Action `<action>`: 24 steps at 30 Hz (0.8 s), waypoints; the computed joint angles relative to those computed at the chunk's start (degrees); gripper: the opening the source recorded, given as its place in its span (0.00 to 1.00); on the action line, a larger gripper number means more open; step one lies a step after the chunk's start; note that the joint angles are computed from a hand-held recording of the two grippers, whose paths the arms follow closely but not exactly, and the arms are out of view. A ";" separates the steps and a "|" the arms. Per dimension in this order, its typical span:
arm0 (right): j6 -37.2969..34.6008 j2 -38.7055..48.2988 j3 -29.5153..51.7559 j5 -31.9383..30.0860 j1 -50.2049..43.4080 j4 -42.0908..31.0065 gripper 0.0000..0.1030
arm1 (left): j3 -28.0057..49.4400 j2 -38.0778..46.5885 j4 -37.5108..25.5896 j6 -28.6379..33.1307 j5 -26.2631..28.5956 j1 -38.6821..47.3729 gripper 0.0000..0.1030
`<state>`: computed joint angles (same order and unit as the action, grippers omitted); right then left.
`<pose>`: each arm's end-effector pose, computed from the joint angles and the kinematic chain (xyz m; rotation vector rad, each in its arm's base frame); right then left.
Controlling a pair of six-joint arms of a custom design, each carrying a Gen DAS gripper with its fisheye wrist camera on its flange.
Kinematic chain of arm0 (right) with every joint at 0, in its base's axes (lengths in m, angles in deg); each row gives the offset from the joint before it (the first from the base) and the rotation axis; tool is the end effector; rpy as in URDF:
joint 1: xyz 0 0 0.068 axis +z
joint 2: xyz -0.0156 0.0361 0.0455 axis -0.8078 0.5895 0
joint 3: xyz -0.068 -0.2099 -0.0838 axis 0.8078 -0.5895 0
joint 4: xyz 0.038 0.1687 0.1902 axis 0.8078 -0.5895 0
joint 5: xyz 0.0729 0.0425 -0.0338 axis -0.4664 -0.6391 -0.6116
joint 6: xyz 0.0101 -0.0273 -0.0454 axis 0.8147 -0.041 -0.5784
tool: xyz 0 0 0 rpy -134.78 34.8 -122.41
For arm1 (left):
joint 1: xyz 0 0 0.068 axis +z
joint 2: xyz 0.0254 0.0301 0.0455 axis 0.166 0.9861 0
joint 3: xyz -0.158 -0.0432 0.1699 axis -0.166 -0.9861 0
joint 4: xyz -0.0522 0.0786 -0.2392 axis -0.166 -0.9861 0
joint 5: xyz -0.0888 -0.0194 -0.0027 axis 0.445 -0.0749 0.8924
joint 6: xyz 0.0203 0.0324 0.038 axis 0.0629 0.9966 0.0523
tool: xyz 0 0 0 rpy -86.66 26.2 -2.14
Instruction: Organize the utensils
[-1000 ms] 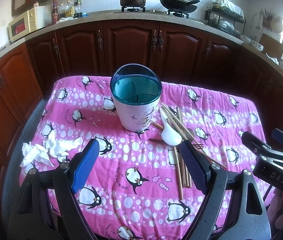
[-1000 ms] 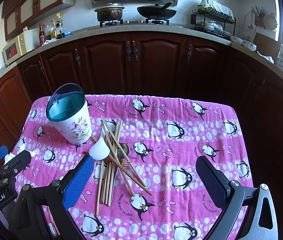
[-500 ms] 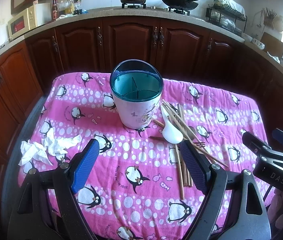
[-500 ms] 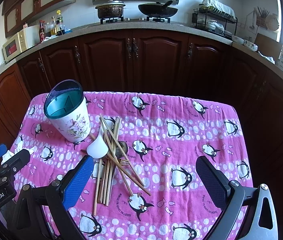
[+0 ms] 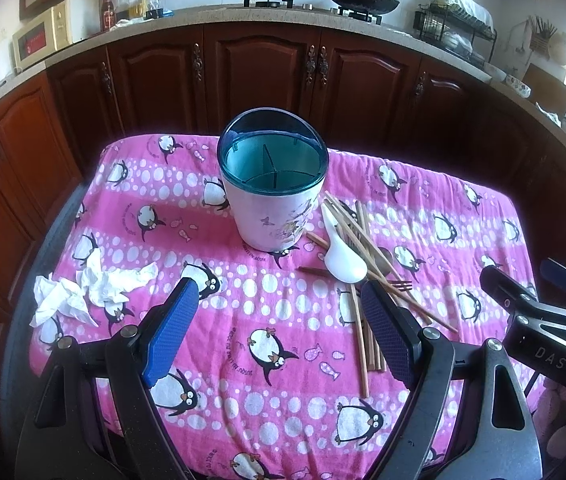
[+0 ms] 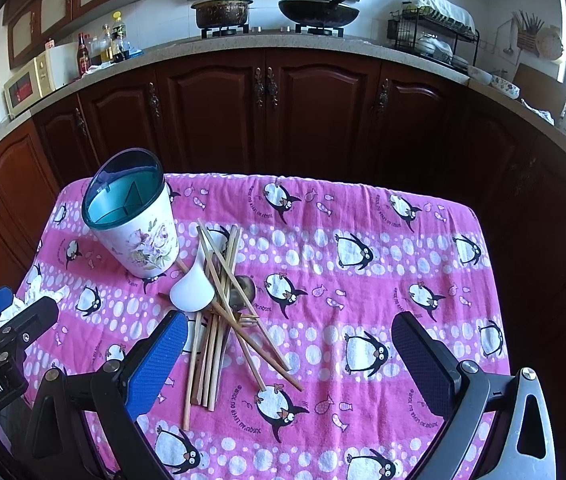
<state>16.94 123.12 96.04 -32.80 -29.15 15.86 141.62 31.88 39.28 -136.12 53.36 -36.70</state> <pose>0.3122 0.1369 0.3343 -0.2204 2.6395 -0.0240 0.2109 -0.1945 0.2676 -0.1906 2.3868 -0.0581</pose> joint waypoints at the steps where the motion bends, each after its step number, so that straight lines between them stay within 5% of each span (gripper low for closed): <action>1: -0.03 -0.03 -0.03 0.01 -0.03 0.02 0.99 | 0.01 0.01 0.05 0.09 0.17 0.14 0.81; 13: -0.32 -0.17 -0.67 -0.99 -1.08 0.42 0.99 | -0.96 -1.18 1.27 0.22 2.05 1.03 0.81; 24: -3.62 -1.19 -8.80 -10.04 -6.51 5.46 0.95 | -2.74 2.90 8.17 4.57 8.59 4.77 0.81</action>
<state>13.32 121.94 87.24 -42.84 -35.66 21.32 138.88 34.78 47.44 -131.55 61.95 -31.92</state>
